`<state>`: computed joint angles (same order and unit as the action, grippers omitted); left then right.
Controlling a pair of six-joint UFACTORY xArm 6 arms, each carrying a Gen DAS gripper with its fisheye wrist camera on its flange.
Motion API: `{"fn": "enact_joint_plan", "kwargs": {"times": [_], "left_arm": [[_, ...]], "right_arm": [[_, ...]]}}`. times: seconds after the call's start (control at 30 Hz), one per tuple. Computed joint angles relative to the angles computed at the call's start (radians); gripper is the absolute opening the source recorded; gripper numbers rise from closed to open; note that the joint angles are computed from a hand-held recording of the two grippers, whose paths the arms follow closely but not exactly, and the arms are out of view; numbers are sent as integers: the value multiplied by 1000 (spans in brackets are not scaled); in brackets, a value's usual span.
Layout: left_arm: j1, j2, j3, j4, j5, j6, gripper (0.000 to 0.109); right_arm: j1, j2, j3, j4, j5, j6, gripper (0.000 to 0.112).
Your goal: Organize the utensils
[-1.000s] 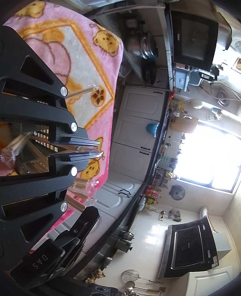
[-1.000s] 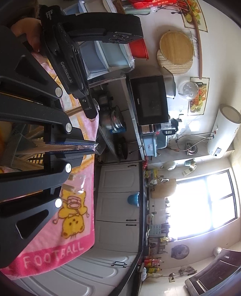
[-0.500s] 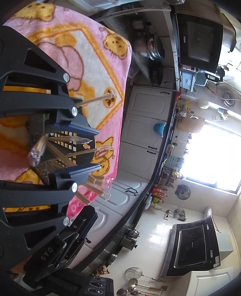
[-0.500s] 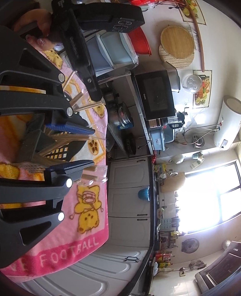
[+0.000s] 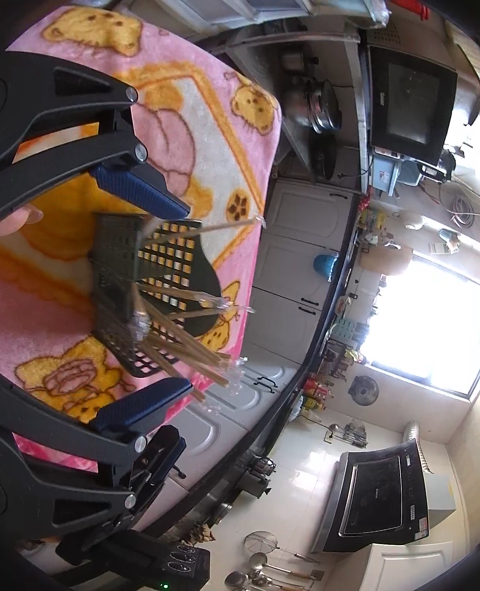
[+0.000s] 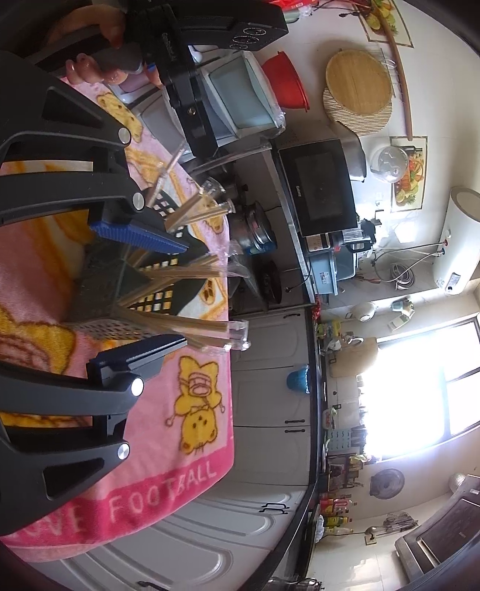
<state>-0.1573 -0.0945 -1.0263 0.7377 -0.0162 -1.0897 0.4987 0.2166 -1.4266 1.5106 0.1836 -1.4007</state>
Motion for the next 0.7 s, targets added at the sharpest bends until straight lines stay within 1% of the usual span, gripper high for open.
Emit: {"fn": "enact_joint_plan", "kwargs": {"times": [0.07,0.1,0.17,0.23,0.4,0.47,0.6,0.67,0.7], "left_arm": [[1,-18,23,31,9,-26,91],[1,-26,34,39,16,-32,92],[-5,-34,55,21,23,-20,92],[-9,-43,77,10,24,-7,92],[-19,-54,123,58,38,-50,92],[-22,-55,131,139,48,-123,92],[-20,-49,145,226,42,-210,92],[-19,-50,144,322,52,-299,92],[-18,-51,141,397,61,-369,92]], "right_arm": [[3,-18,26,22,-4,-24,54],[6,-26,38,30,-9,-35,55],[13,-37,59,28,-19,-38,62],[17,-50,85,23,-25,-44,64],[28,-79,150,37,-35,-60,73],[34,-85,174,23,-44,-55,76],[48,-84,206,4,-78,-50,81],[52,-80,219,-3,-95,-44,81],[54,-78,220,14,-102,-59,81]]}}
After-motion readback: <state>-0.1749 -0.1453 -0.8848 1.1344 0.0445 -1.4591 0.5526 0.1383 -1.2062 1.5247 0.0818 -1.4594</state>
